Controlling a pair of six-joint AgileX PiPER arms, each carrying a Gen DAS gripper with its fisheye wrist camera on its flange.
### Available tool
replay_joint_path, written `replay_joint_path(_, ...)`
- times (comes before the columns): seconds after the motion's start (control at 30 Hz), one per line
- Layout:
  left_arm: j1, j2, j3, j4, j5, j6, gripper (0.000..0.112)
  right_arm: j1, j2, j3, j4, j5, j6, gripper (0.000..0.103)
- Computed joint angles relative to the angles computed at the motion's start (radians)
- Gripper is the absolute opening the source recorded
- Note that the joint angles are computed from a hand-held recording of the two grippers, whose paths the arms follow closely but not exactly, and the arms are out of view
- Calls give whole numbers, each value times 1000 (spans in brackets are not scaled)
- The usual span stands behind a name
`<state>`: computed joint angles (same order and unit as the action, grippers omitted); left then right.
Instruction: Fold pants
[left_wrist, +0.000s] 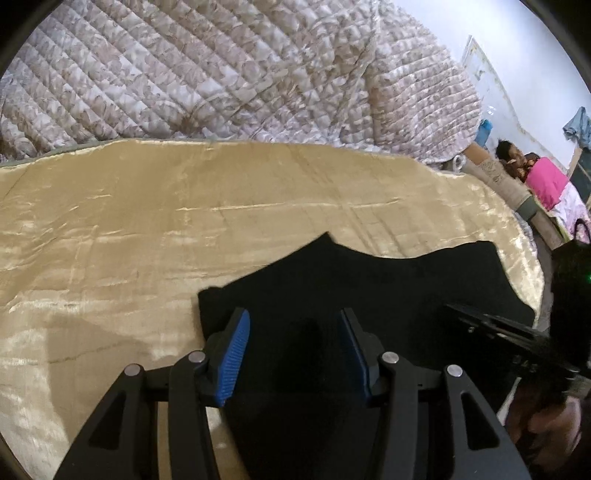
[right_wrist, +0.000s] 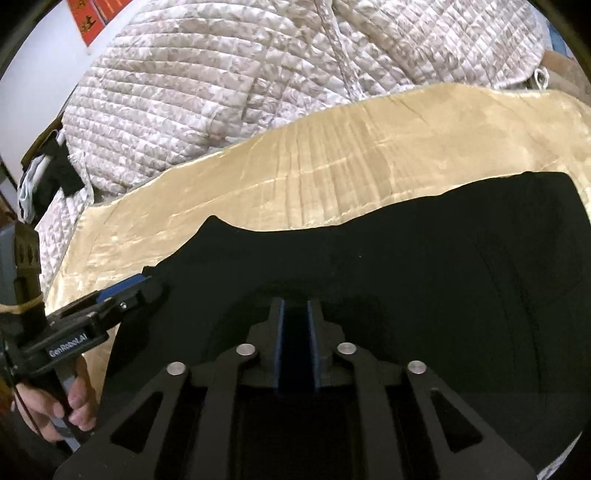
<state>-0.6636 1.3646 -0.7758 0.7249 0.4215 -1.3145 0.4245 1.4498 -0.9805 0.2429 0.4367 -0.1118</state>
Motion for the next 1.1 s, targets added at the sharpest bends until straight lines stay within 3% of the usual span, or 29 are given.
replay_joint_path(0.2, -193, -88, 60, 147, 128, -229, 52, -4, -85, 78, 35, -14, -39, 16)
replay_joint_path(0.37, -377, -87, 106, 212, 245, -421, 52, 68, -204, 200, -183, -49, 144, 16)
replay_joint_path(0.43, -461, -69, 107, 247, 324, -489, 52, 93, -252, 258, -292, -53, 244, 17)
replay_joint_path(0.57, -555, -52, 111, 262, 391, -550, 52, 89, -314, 333, -307, -51, 264, 21)
replay_joint_path(0.63, -578, -55, 116, 260, 407, -566, 52, 105, -337, 338, -395, -23, 353, 24)
replay_joint_path(0.77, -605, -80, 138, 262, 414, -606, 52, 93, -359, 348, -379, -7, 353, 24)
replay_joint_path(0.87, -609, -90, 145, 259, 411, -616, 52, 143, -380, 350, -535, 18, 512, 24)
replay_joint_path(1.1, -611, -110, 125, 248, 438, -611, 52, 239, -432, 347, -710, 35, 703, 23)
